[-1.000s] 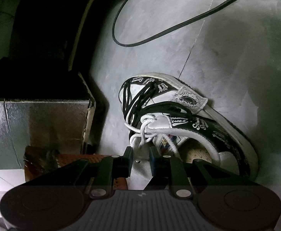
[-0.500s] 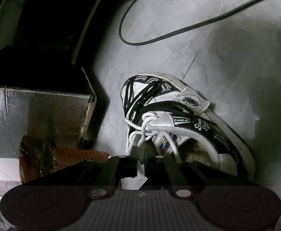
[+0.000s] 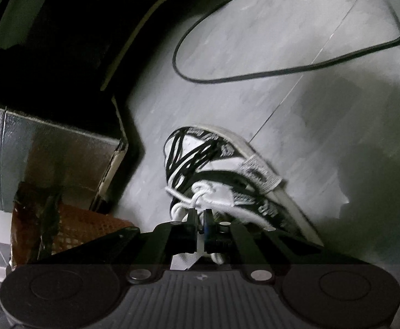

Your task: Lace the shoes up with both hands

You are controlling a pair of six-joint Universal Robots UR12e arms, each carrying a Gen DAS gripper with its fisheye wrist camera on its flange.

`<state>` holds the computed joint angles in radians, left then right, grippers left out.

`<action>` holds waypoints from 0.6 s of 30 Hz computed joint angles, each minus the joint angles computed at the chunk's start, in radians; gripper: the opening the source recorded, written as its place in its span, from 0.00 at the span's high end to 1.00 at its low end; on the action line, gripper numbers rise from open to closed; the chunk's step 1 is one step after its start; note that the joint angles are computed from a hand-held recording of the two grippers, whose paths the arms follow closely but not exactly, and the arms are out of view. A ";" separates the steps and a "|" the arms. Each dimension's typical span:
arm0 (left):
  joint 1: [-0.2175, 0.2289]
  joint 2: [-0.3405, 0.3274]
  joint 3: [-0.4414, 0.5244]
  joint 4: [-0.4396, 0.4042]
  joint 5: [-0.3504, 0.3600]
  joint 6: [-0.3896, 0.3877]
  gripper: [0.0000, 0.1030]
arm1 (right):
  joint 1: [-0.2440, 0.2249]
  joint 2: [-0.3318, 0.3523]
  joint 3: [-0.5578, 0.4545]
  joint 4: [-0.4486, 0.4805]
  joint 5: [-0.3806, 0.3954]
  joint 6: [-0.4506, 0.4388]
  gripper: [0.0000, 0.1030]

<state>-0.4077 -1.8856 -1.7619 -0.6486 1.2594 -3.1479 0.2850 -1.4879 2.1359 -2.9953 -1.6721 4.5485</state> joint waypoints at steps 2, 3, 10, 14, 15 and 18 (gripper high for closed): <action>0.001 0.001 -0.001 0.000 -0.002 -0.002 0.66 | -0.001 -0.003 0.001 0.001 -0.003 -0.009 0.96; 0.001 0.001 0.000 0.000 -0.001 -0.001 0.66 | -0.002 -0.005 0.002 0.002 -0.004 -0.014 0.96; 0.000 0.001 -0.001 0.002 0.000 -0.004 0.66 | 0.005 -0.008 -0.013 0.006 -0.039 -0.108 0.96; -0.001 0.002 -0.001 0.005 0.003 -0.004 0.66 | 0.003 -0.013 -0.019 0.006 -0.066 -0.138 0.97; 0.000 0.002 -0.002 0.006 0.002 -0.003 0.66 | 0.002 -0.014 -0.018 0.006 -0.074 -0.135 0.97; 0.001 0.004 -0.004 0.008 -0.001 -0.002 0.66 | 0.000 -0.018 -0.013 0.009 -0.089 -0.118 0.97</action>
<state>-0.4069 -1.8819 -1.7663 -0.6403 1.2587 -3.1499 0.2852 -1.5060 2.1229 -2.9861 -1.7607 4.4300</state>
